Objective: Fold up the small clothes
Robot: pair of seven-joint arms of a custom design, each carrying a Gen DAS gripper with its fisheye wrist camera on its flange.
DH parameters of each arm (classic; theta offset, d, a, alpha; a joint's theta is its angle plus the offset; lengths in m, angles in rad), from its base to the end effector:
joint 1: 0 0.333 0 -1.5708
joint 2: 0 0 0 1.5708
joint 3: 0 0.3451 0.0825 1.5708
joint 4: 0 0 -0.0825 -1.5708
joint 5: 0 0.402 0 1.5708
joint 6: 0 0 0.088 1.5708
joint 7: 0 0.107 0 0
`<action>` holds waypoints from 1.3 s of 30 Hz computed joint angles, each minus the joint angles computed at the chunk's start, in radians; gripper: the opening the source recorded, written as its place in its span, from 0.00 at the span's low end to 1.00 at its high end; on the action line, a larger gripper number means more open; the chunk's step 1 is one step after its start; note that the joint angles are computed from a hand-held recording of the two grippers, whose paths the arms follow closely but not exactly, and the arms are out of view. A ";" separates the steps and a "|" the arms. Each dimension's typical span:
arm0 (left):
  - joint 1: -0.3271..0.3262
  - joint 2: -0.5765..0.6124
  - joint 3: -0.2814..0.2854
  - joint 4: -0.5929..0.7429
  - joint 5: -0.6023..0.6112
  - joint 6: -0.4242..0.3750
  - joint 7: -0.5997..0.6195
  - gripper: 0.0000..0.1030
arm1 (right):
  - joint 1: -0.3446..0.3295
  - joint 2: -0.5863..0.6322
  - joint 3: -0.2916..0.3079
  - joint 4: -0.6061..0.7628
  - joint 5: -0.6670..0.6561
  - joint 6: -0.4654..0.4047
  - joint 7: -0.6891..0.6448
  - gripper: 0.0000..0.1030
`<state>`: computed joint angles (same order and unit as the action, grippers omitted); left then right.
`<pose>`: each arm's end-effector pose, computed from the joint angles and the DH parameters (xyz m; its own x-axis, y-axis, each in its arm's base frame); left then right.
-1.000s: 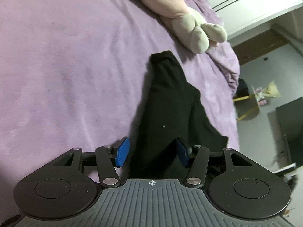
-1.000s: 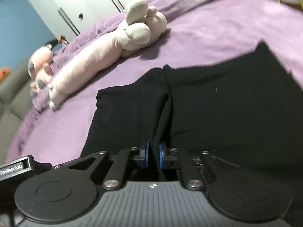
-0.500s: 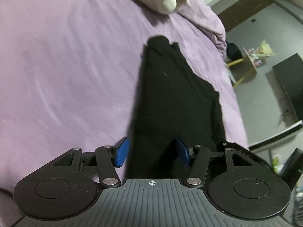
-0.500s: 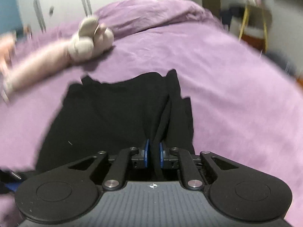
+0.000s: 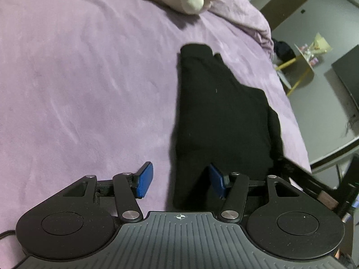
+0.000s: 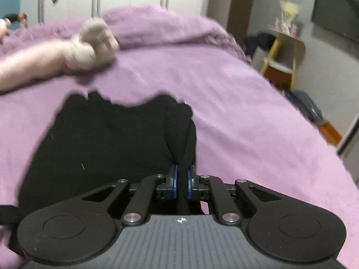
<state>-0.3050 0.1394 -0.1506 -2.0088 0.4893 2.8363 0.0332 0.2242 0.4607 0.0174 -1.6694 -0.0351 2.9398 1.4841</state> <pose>0.5693 -0.3015 0.4826 0.4260 -0.7268 0.5389 -0.6352 -0.6644 -0.3938 0.7282 0.1794 0.4520 0.3119 -0.9463 0.0846 -0.6382 -0.2746 -0.7192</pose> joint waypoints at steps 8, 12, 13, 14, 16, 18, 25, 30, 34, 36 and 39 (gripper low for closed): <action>-0.015 0.009 0.004 0.001 0.002 0.008 -0.014 0.59 | -0.531 -0.083 0.558 -0.073 0.810 -0.136 -0.564 0.34; -0.019 0.015 -0.006 0.024 -0.009 -0.035 0.003 0.59 | -0.571 -0.119 0.566 -0.144 0.808 -0.202 -0.498 0.33; -0.018 0.016 -0.010 0.029 -0.017 -0.043 0.019 0.59 | -0.577 -0.134 0.563 -0.170 0.848 -0.199 -0.518 0.33; -0.018 0.018 -0.013 0.033 -0.022 -0.051 0.033 0.59 | -0.591 -0.152 0.568 -0.196 0.910 -0.204 -0.539 0.32; -0.021 0.019 -0.016 0.041 -0.023 -0.075 0.051 0.59 | -0.597 -0.177 0.559 -0.221 0.988 -0.215 -0.554 0.32; -0.025 0.021 -0.016 0.049 -0.021 -0.094 0.055 0.59 | -0.578 -0.194 0.528 -0.231 0.996 -0.218 -0.541 0.32; -0.032 0.029 -0.026 0.081 -0.038 -0.152 0.083 0.59 | -0.493 -0.156 0.422 -0.179 0.993 -0.303 -0.443 0.23; -0.030 0.027 -0.029 0.084 -0.056 -0.163 0.107 0.59 | -0.525 -0.128 0.403 -0.152 1.226 -0.443 -0.494 0.09; -0.030 0.018 -0.022 0.072 -0.038 -0.153 0.082 0.59 | -0.489 -0.129 0.339 -0.153 1.209 -0.458 -0.458 0.03; -0.026 0.013 -0.023 0.067 -0.040 -0.160 0.084 0.59 | -0.422 -0.147 0.291 -0.161 1.064 -0.402 -0.473 0.03; -0.019 -0.001 -0.022 0.046 -0.036 -0.138 0.071 0.59 | -0.347 -0.161 0.233 -0.157 0.947 -0.367 -0.458 0.03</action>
<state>-0.3236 0.1382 -0.1726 -1.9626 0.4536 2.6987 0.1038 -0.1232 0.2994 0.2504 -1.8260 0.9122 2.5725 1.0260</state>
